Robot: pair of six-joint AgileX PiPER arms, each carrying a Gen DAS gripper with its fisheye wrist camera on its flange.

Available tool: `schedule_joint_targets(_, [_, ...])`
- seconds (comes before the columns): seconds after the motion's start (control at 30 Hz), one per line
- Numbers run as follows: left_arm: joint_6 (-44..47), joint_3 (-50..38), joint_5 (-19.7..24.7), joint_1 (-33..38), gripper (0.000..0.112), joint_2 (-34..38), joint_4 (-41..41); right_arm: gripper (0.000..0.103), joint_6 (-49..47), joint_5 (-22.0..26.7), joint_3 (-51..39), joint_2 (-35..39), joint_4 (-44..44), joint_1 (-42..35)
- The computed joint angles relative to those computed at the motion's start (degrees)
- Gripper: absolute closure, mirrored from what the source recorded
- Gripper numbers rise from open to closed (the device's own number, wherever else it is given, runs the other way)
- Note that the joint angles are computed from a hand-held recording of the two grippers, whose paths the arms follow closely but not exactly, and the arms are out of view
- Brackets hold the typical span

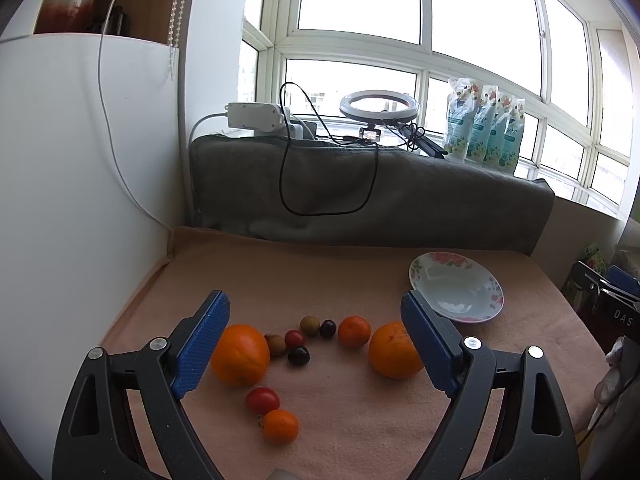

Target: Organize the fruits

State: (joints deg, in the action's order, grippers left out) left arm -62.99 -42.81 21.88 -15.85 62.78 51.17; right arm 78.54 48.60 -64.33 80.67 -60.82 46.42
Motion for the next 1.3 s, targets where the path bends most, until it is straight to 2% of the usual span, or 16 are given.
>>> schedule_joint_targets(1.3, [-0.5, -0.1, 0.8, -0.9, 0.024, -0.3, 0.2, 0.000, 0.1, 0.3, -0.1, 0.0, 0.0, 0.2])
